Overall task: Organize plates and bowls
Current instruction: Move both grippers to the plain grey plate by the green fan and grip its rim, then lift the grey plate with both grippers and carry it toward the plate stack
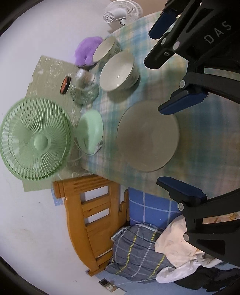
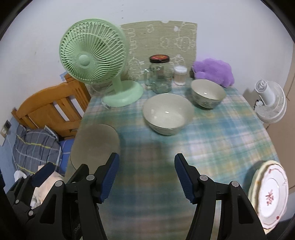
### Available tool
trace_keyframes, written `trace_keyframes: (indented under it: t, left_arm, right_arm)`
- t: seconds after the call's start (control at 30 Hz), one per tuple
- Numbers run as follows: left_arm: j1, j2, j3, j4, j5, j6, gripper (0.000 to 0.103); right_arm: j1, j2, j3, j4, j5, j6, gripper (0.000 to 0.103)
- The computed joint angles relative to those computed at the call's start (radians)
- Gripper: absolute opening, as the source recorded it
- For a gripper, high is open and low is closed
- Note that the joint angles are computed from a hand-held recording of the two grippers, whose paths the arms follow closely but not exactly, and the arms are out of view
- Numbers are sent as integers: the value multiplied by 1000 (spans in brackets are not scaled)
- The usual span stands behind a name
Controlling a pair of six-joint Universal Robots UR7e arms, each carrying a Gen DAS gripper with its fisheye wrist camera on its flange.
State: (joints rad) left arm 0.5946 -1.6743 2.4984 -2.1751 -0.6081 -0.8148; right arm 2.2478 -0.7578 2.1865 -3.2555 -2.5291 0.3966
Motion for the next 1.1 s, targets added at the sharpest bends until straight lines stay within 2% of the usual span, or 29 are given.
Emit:
trace_keyframes:
  t: [0.17, 0.27, 0.43, 0.47, 0.67, 0.7, 0.73, 0.8, 0.97, 1.1]
  left_arm:
    - [110, 55, -12, -157, 13, 170, 61]
    - [166, 102, -23, -253, 12, 247, 58]
    - [260, 163, -50, -359, -30, 329, 47]
    - [270, 175, -56, -373, -36, 342, 45]
    - [315, 230, -77, -449, -61, 414, 27]
    - [320, 233, -80, -454, -65, 422, 25]
    - [326, 238, -83, -463, -73, 435, 22]
    - [337, 243, -90, -472, -87, 455, 18]
    - [321, 265, -88, -498, -54, 499, 18]
    - [318, 260, -93, -466, -54, 482, 18]
  right_arm:
    - [-34, 78, -85, 26, 11, -9, 66]
    - [-55, 116, -120, 18, 20, -23, 64]
    - [-89, 178, -186, 11, 43, -93, 46]
    - [-96, 186, -196, 14, 46, -96, 46]
    - [-129, 217, -237, 42, 59, -115, 30]
    - [-133, 218, -241, 46, 65, -122, 21]
    - [-134, 221, -246, 50, 62, -124, 20]
    - [-138, 225, -252, 50, 61, -131, 19]
    - [-139, 241, -266, 43, 35, -141, 20]
    - [-137, 234, -274, 96, 25, -117, 20]
